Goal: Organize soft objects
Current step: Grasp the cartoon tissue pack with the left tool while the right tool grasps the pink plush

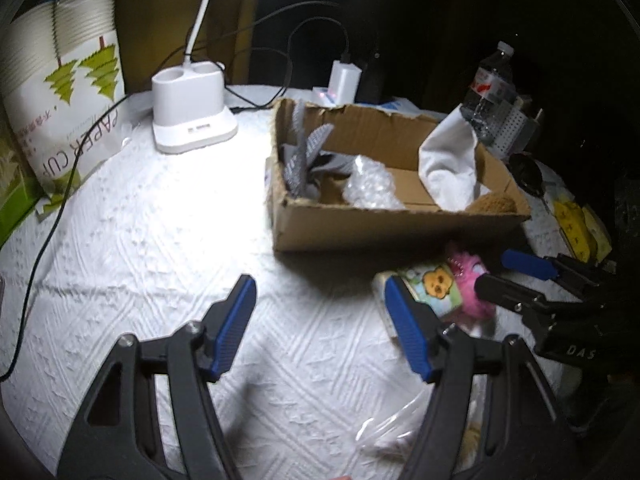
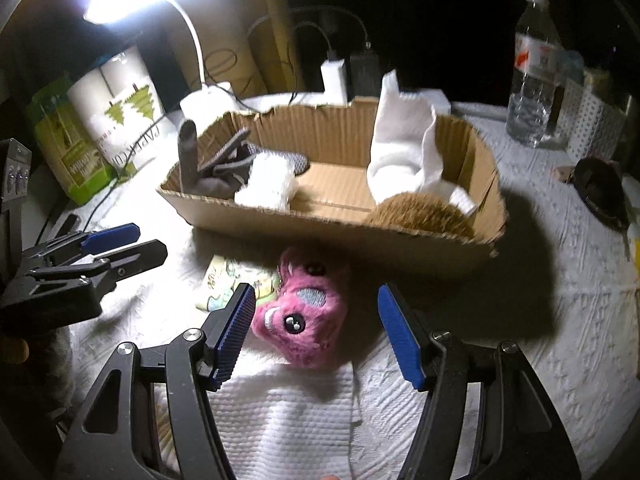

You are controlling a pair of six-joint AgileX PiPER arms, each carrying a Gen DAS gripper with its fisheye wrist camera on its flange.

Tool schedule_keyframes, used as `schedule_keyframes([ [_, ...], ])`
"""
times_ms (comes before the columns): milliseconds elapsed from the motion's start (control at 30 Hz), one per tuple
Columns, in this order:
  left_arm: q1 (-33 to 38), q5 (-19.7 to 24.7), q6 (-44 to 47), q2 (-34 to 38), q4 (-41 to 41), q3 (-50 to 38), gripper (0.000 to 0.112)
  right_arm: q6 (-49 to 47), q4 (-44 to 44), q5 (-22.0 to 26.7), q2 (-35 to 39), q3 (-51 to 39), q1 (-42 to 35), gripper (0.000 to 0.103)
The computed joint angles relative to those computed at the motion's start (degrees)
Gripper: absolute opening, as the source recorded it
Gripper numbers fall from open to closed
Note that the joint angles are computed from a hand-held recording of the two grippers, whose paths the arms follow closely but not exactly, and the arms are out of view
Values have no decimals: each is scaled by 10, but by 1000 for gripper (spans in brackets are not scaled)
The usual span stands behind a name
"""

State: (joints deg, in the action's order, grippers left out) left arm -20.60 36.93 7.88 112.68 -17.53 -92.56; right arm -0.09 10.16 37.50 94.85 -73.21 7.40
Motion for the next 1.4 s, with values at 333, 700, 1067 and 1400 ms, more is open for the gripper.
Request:
schedule_keyframes([
  [333,10,3,18,11,-17,1,68,-30,55,1,32,0,-3,67],
  [700,-20,11,-11,12,16,-11,68,-74,86,-12,-7,29,-17,51],
  [1067,-83,57,-66,58,80,-86,75,-165,157,-15,-63,82,-77,51],
  [1400,-124,115,-129,126,160,-189,77,-264,241,-5,-82,114,-148,51],
])
